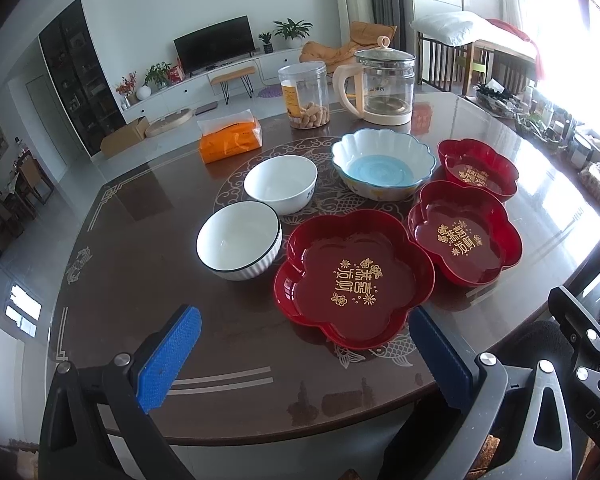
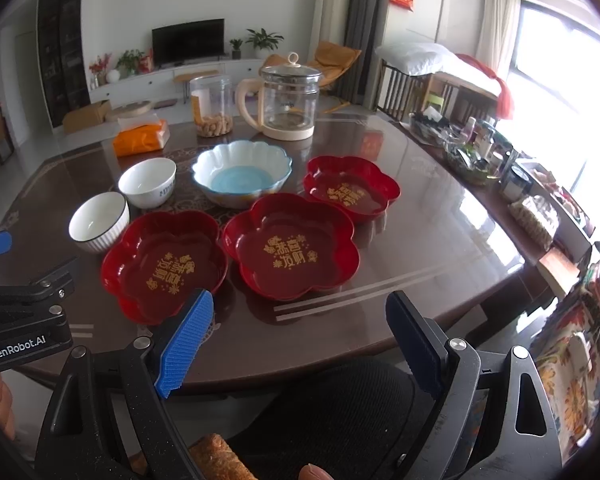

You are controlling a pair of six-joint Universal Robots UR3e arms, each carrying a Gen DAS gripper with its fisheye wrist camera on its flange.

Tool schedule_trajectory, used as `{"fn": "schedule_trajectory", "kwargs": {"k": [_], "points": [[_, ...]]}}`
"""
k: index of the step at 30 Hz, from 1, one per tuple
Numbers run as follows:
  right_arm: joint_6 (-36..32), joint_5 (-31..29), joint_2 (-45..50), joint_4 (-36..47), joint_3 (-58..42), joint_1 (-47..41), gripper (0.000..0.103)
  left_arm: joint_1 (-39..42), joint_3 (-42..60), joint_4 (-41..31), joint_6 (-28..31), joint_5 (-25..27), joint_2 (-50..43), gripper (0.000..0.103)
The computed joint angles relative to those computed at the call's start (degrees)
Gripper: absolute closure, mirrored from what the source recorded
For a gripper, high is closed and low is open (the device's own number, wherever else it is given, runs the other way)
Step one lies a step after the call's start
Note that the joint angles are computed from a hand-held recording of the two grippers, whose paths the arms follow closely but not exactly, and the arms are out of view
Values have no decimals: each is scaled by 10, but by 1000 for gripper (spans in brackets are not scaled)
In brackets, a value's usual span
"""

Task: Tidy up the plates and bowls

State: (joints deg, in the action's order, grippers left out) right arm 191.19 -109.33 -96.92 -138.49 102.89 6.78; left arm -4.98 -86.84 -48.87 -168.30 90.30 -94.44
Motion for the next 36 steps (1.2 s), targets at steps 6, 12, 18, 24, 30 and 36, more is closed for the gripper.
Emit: {"fn": "schedule_trajectory", "kwargs": {"k": [6, 12, 18, 24, 30, 36], "points": [[-2, 7, -2, 0, 5, -9, 12, -7, 9, -7, 3, 3, -10, 0], [-5, 16, -6, 2, 10, -19, 12, -18, 27, -16, 4, 8, -25, 0], [-7, 18, -6, 9, 5, -30, 12, -30, 50, -30, 6, 7, -42, 0], [-9, 18, -19, 17, 14, -50, 12, -41, 64, -37, 7, 2, -56, 0], [-10, 22, -28, 20, 20, -64, 12, -51, 79, -47, 10, -1, -67, 0], [-10, 24, -28, 24, 21, -66, 12, -57, 92, -58, 10, -4, -77, 0]]}}
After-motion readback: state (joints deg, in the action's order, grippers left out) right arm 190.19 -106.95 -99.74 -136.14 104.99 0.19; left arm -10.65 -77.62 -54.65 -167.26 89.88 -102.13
